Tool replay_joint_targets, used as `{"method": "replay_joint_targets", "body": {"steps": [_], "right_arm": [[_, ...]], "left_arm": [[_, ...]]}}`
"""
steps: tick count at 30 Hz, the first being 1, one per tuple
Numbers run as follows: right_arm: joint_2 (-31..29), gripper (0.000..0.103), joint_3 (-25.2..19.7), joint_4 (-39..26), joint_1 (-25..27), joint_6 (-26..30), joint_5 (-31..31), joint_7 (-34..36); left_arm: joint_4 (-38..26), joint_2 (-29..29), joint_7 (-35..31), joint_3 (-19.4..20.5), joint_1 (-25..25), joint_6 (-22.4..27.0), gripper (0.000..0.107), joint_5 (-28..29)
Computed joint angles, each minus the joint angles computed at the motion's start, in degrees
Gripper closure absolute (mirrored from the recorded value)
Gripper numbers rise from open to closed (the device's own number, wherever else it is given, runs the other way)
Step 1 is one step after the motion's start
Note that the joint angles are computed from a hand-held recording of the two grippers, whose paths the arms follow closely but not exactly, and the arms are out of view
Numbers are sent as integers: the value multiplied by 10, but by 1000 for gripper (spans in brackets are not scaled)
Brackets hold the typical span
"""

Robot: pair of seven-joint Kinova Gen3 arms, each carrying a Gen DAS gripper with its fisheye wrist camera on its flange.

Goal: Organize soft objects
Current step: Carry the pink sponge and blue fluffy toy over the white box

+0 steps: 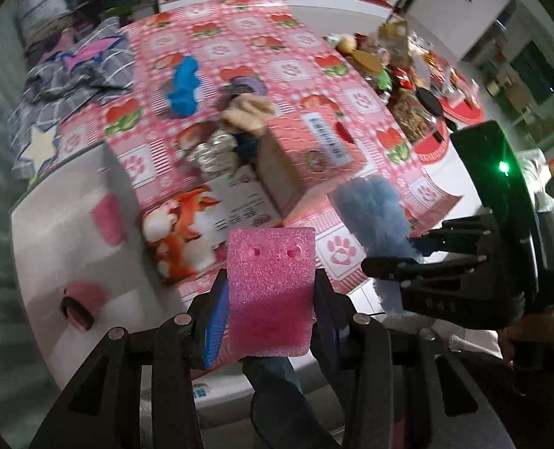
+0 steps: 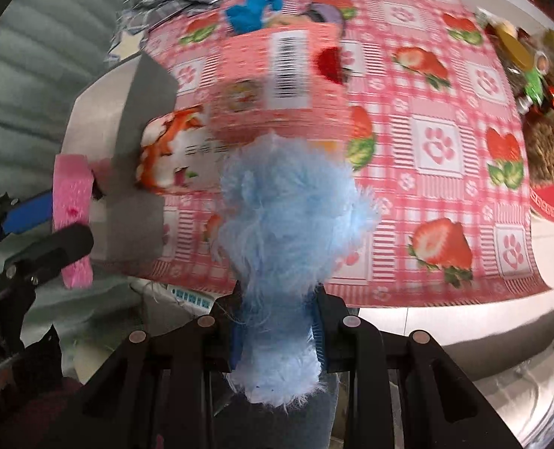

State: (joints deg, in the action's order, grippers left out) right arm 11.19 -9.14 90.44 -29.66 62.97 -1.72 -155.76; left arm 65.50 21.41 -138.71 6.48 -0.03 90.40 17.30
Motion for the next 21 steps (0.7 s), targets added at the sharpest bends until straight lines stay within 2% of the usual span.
{"method": "replay_joint_targets", "body": {"steps": [7, 15, 21], "right_arm": [[47, 72, 0, -77, -8, 33, 7, 49], [103, 72, 9, -182, -15, 80, 7, 119], [152, 72, 14, -263, -21, 115, -2, 170]], "left_arm": [[-6, 0, 24, -15, -26, -22, 61, 4], [-36, 22, 96, -30, -59, -47, 61, 2], [-36, 30, 128, -37, -83, -75, 61, -13]]}}
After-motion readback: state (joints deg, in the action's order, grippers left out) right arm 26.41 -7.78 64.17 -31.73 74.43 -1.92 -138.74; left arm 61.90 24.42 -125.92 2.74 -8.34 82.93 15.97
